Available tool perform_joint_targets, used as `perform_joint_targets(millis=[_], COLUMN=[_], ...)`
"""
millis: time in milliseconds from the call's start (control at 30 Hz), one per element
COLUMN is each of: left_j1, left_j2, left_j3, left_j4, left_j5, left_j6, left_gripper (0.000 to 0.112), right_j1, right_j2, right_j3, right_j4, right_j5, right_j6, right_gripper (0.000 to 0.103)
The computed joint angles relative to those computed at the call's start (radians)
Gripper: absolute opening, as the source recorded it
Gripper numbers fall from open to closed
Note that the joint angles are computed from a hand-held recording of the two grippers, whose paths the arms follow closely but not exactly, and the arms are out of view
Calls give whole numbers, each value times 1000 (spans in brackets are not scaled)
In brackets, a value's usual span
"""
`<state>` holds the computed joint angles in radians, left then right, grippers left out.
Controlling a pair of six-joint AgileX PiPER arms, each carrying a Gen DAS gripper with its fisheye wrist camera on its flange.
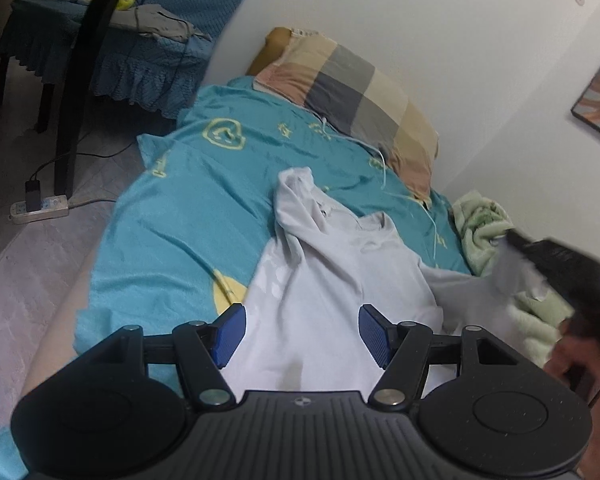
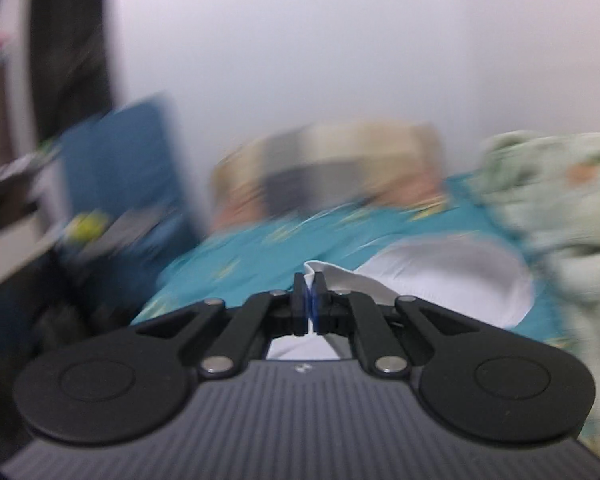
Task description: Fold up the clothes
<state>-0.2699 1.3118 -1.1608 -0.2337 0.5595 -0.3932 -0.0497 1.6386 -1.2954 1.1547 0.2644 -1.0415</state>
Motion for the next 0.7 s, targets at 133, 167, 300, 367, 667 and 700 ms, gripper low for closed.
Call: perform_joint_targets(millis=[133, 167, 300, 367, 667, 700], left_j1=[79, 94, 135, 141, -24, -54], left_j2=[-18, -17, -2, 8, 75, 90], left_j3=[22, 27, 36, 40, 17, -1], left_j4=[-97, -118, -213, -269, -134, -88], left_j5=[-11, -13, -14, -20, -88, -87], left_j6=[71, 89, 169, 222, 204, 162], left_gripper=[65, 65, 65, 65, 65, 65], right_j1=[152, 174, 187, 153, -96, -144], right_j2=[94, 107, 82, 58, -338, -399], right_j3=[-19, -11, 66, 60, 141, 169], right_j4=[-286, -340, -376, -449, -557, -548], right_j5=[58, 60, 74, 159, 588, 622], right_j6=[148, 176, 239, 311, 452, 432], right_gripper=[5, 5, 7, 10, 49, 51])
